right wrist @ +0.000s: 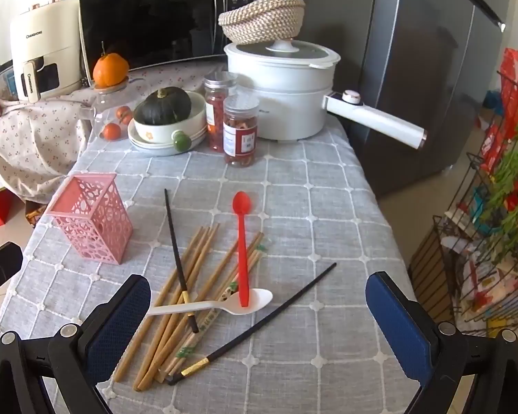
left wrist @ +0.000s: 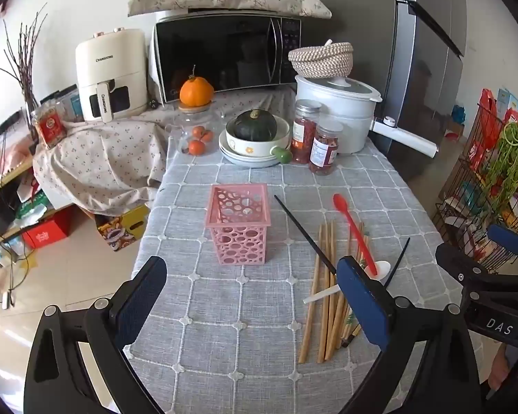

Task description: Organize utensils

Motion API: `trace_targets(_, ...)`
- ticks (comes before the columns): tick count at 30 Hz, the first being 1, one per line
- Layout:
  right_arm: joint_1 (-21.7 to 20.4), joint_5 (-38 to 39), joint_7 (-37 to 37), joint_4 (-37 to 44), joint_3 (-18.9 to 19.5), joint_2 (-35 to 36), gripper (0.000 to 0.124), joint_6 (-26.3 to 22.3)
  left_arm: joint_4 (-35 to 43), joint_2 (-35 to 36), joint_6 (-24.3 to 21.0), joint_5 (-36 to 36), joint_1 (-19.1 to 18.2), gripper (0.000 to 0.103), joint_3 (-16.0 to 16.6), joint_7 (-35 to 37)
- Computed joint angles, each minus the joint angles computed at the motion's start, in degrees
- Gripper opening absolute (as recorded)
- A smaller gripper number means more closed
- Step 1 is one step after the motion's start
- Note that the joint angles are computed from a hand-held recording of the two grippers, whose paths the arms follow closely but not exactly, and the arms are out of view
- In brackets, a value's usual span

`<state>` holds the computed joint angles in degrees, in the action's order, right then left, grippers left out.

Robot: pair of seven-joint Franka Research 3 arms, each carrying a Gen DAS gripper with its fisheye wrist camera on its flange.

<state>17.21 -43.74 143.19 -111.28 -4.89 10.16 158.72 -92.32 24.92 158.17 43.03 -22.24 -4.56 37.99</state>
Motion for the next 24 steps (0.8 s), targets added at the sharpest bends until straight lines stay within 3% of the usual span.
trace_targets(3, -0.4, 0.9, -0.8, 1.3, 0.5, 1.2, 0.102, -0.5, -0.5, -0.2, -0.1, -1.5, 0.5, 0.100, -0.8, 1.2)
trace_targets(4, 1.1, -2.4, 3.1, 0.3, -1.1, 0.1, 0.102, 0.7, -1.3, -0.5, 0.3, -1.8, 0.9, 0.100, -0.8, 1.6)
trace_targets(10, 0.0, -4.0, 4.9, -1.0, -0.7, -0.8, 0.102, 2.0, -3.5, -2.0, 0.2, -2.0, 1.1, 0.100, -1.0, 1.8)
trace_targets(13, -0.1, -4.7, 5.5, -1.0, -0.4, -0.8, 0.102, 1.8, 0.4, 0.7, -2.4, -3.3, 0.8, 0.100, -1.6, 4.0)
trace_targets(24, -0.6, -4.0, 5.1, -1.3, 0.0, -0.9, 0.102, 2.0, 1.9, 1.7, -3.5, -6.1, 0.7, 0.100, -1.8, 6.1)
